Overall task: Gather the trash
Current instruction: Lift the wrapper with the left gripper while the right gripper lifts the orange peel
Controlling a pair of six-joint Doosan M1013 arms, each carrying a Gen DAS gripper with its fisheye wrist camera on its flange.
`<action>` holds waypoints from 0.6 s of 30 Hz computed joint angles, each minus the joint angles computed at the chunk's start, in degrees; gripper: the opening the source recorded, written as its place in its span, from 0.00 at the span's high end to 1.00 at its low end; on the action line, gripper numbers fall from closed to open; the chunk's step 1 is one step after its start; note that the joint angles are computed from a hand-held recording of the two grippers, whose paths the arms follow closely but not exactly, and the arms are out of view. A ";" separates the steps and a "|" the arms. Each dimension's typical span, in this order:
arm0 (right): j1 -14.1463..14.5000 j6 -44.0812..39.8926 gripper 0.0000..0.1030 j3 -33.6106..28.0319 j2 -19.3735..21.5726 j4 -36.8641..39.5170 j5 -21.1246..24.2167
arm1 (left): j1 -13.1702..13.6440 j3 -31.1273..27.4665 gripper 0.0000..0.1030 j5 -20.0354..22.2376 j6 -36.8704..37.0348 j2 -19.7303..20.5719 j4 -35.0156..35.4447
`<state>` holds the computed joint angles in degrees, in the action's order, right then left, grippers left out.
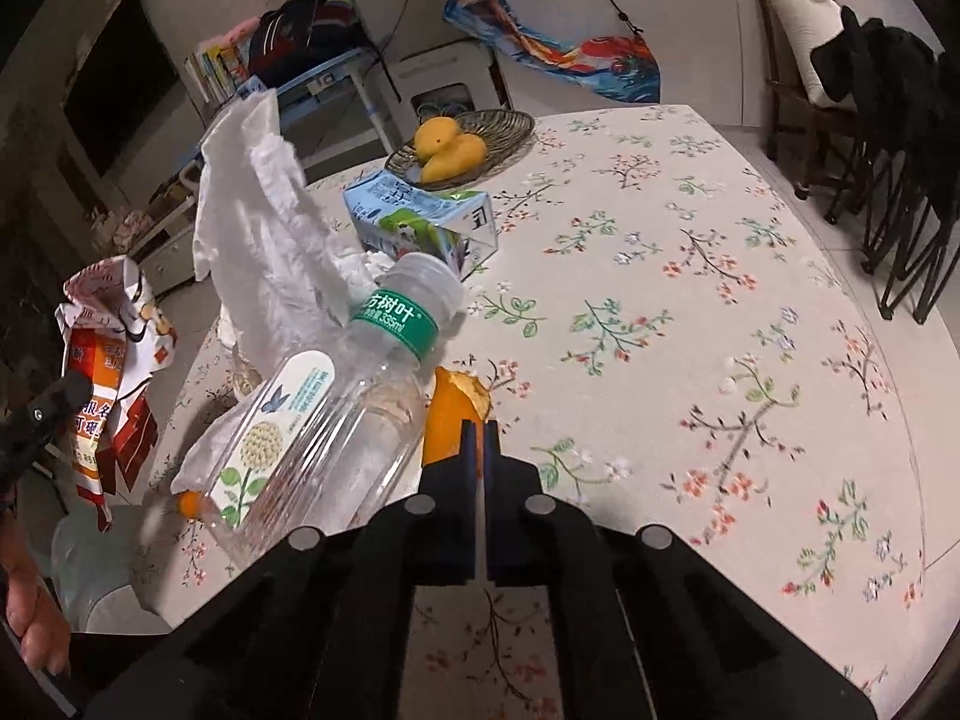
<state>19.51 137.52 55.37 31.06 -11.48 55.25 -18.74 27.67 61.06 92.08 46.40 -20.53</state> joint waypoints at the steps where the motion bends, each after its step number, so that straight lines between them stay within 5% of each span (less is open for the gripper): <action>1: 0.08 0.56 0.98 0.53 -0.43 -0.12 -0.59 | 0.12 0.84 0.88 -0.48 -0.06 -0.43 -0.20; 6: -0.07 0.70 0.97 -0.27 0.12 0.11 0.07 | 0.38 5.75 0.88 -2.62 -0.11 -3.07 -0.67; 8: -0.57 0.97 0.85 -0.24 0.48 2.26 -0.85 | 0.38 6.56 0.88 -2.73 0.06 -3.51 -0.58; 9: -0.52 1.47 0.64 -0.24 0.60 2.12 -1.16 | 0.32 6.58 0.88 -2.64 0.06 -3.58 -0.35; 10: -0.38 1.71 0.56 -0.46 0.83 1.59 -1.44 | 0.26 6.85 0.88 -2.74 0.21 -3.73 -0.12; 18: 0.29 -3.62 0.62 -6.23 4.77 1.35 4.65 | 0.04 6.70 0.88 -2.72 1.13 -3.63 0.03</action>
